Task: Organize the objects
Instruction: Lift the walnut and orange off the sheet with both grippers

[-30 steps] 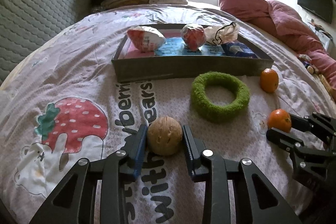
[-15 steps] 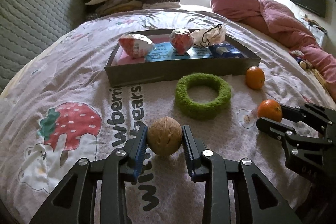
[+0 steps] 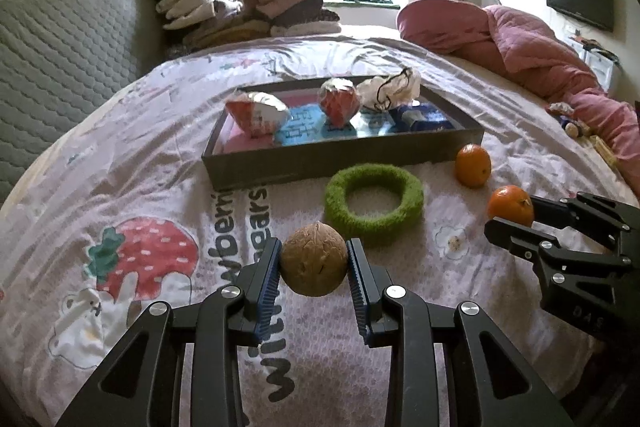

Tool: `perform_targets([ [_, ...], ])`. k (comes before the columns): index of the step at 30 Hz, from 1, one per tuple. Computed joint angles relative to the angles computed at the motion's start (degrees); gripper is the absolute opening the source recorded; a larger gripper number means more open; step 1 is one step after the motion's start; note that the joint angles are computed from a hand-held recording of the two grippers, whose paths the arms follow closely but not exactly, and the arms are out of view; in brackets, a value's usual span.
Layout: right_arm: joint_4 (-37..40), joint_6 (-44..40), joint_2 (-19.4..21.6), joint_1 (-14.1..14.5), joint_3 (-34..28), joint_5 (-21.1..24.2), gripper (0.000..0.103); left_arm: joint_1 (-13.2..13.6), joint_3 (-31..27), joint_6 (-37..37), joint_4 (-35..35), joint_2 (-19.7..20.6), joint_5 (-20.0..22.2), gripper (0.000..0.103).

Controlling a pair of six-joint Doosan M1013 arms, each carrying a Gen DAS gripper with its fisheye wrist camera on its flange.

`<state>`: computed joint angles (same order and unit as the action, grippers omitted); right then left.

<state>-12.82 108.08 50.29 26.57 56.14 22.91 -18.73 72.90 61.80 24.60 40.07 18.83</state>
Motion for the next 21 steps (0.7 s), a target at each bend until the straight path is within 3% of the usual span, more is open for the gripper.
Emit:
perform_targets([
  [21, -3.04, 3.13, 1.51, -0.13, -3.45, -0.94, 0.039, 0.7, -1.9, 1.87, -3.97, 0.76, -2.36, 0.033],
])
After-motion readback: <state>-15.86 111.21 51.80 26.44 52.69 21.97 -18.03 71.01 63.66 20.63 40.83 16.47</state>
